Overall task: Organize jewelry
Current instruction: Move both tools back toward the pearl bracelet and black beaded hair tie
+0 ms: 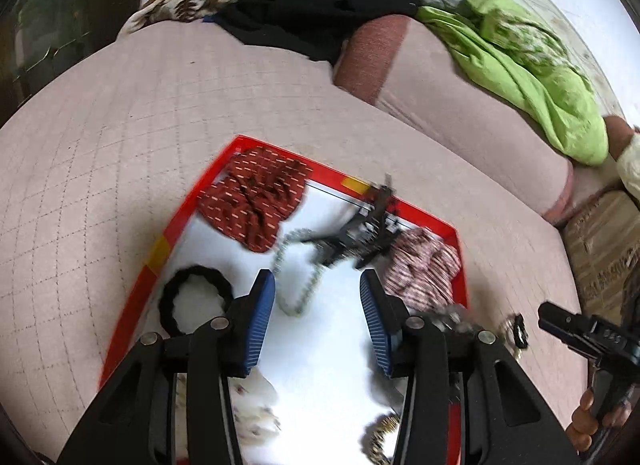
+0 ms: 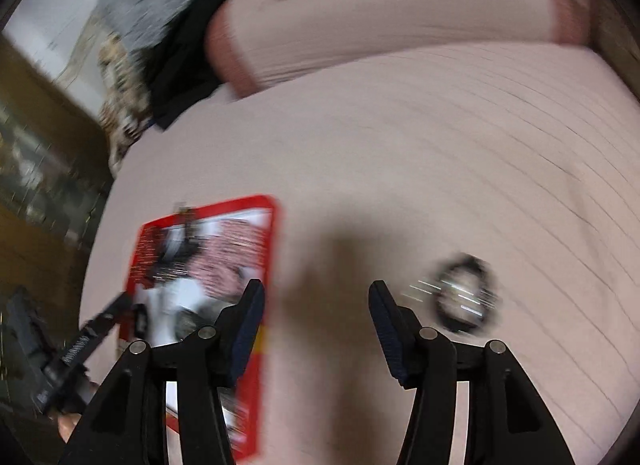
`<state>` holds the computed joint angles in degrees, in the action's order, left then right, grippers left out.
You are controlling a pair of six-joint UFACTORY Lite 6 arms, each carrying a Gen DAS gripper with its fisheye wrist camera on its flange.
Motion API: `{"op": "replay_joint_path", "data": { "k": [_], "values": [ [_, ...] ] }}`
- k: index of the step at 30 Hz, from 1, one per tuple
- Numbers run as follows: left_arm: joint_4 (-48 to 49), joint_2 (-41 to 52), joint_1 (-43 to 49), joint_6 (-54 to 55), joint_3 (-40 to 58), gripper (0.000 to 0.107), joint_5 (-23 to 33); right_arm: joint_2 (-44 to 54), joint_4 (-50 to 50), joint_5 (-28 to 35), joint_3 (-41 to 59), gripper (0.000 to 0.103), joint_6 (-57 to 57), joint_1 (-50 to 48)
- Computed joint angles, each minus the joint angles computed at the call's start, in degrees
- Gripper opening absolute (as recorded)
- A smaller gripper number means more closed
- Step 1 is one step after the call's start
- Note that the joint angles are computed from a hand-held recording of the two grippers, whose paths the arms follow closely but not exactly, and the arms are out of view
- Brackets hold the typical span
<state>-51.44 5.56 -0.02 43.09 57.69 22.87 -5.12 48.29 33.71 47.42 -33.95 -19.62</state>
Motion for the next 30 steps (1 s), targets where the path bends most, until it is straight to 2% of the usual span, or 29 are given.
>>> {"op": "replay_joint_path", "data": {
  "k": [5, 7, 12, 15, 19, 20, 21, 24, 25, 28, 30],
  "values": [
    [-0.4, -5.2, -4.4, -0.6, -4.3, 0.043, 1.9, -3.1, -4.4, -0.3, -7.1, 0.059, -6.1, -14.8],
    [0.6, -7.3, -6.8, -2.8, -5.7, 0.043, 2.5, -2.5, -5.8, -2.2, -8.3, 0.059, -8.3, -17.4],
    [5.3, -13.7, -14.7, -10.7, -10.4, 0.043, 1.2, 0.5, -1.4, -4.9, -7.8, 0.044, -15.2, -16.3],
    [9.9, -14.3, -20.3, -17.9, -10.8, 0.043, 0.2, 3.0, 0.7, -9.8, -6.7, 0.038, -17.0, -12.1],
    [17.0, -12.3, -27.7, -27.6, -9.1, 0.043, -1.4, 9.6, 3.0, -14.2, -3.7, 0.037, -20.1, -8.5],
    [19.2, -11.4, -29.4, -30.4, -8.2, 0.043, -1.7, 10.3, 2.9, -15.4, -3.7, 0.028, -20.4, -8.1],
    [21.3, -10.3, -31.1, -33.2, -7.2, 0.043, -2.0, 10.4, 0.4, -17.6, -3.9, 0.024, -18.3, -7.3],
    [26.5, -6.8, -34.9, -39.8, -4.0, 0.043, -2.8, 9.2, -12.7, -21.1, -4.7, 0.023, -7.4, -8.1],
    [28.3, -5.5, -36.2, -42.1, -2.9, 0.043, -3.0, 9.0, -14.4, -21.9, -5.2, 0.023, -6.9, -10.0],
    [34.9, -0.2, -40.1, -49.2, 1.6, 0.043, -3.6, 8.2, -7.5, -20.5, -5.9, 0.023, -17.5, -18.5],
    [38.4, 4.6, -42.4, -52.7, 5.2, 0.043, -3.9, 7.6, 0.3, -17.2, -6.1, 0.024, -28.1, -24.3]
  ]
}}
